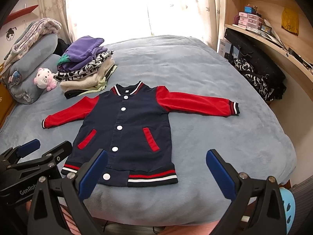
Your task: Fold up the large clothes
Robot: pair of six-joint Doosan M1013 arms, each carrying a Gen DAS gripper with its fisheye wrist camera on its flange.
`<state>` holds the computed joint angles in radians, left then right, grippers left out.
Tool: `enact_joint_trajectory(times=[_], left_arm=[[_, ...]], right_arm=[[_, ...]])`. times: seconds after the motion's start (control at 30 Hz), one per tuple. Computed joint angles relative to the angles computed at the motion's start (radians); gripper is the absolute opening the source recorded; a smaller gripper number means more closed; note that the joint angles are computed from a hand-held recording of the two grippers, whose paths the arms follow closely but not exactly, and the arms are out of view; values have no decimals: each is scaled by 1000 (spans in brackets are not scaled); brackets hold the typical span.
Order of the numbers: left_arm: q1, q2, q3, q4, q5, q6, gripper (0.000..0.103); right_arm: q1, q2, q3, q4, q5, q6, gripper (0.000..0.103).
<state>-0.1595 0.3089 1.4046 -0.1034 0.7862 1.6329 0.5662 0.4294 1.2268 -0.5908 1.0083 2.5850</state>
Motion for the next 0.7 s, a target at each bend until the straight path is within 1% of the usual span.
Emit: enact_joint_trajectory(times=[0.37, 0.57, 0.7], left_arm=[[1, 25, -18, -6, 19, 1, 93], [-2, 48, -39, -2, 5, -14, 93], [-17, 73, -69, 30, -1, -30, 93]], right_arm=[[-15, 10, 12, 31, -40, -15, 101], [-31, 26, 2, 45, -63, -37, 101], [-50, 36, -6, 57, -79, -54, 101]])
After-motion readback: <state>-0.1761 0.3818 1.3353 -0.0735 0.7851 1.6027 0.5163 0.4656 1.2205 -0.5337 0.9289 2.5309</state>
